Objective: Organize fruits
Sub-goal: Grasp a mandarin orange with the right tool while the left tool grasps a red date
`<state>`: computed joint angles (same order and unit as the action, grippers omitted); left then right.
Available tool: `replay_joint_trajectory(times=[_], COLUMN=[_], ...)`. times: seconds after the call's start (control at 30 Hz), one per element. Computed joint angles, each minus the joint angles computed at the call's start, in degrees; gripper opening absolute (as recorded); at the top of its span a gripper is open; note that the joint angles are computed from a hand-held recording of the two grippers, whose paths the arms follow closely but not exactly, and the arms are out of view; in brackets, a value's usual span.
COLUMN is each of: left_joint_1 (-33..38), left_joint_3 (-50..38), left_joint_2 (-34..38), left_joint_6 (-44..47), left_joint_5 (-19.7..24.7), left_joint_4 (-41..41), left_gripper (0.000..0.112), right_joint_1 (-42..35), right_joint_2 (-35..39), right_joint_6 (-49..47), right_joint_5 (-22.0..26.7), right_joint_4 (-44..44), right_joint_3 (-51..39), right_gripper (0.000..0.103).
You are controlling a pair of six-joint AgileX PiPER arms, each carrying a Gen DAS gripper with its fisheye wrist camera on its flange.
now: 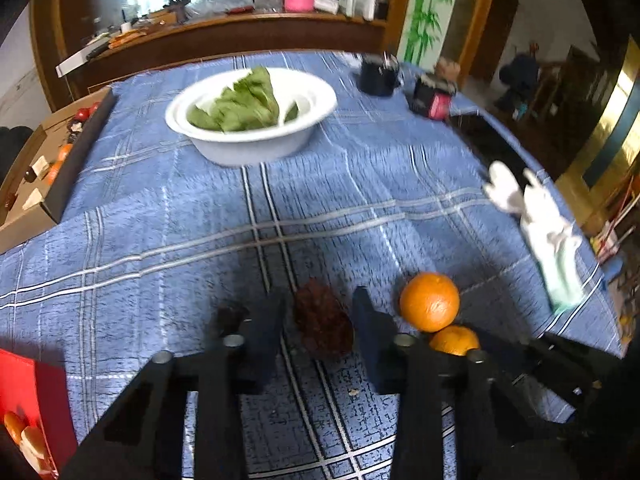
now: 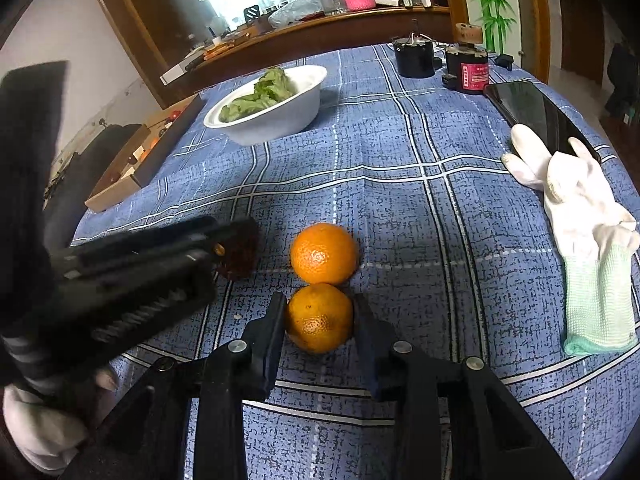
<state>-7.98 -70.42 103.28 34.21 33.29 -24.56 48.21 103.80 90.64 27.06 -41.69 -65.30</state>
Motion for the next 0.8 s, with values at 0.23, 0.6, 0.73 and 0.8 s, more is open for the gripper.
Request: replay_joint_trajectory(times=[0.23, 0.6, 0.73, 0.8], left_joint_1=[1.7, 18.6, 32.2, 40.5], left_joint_3=[4.3, 12.9, 13.8, 13.1], left_joint_2=[-2.7, -17.2, -22.0, -22.6], left_joint_6=[4.0, 21.1, 27.0, 29.6], left_joint_5=[-2.1, 9.3, 17.8, 22.6], left_joint_4=[-5.0, -22.8, -26.7, -27.9], left_gripper=[0.026, 0.024, 0.025, 0.025], right_joint_1=[0.0, -0.7, 0.5, 0.7], right_joint_2=[0.1, -1.4, -2.3, -2.6], right_joint_6=[-0.2, 8.2, 21.1, 27.8], right_joint_5=[0.1, -10.0, -12.2, -14.0], right_joint_4=[-0.1, -8.6, -21.9, -28.1], right_joint_3=[0.0, 3.7, 5.2, 5.9], right_gripper=[0.035, 0.035, 0.035, 0.035])
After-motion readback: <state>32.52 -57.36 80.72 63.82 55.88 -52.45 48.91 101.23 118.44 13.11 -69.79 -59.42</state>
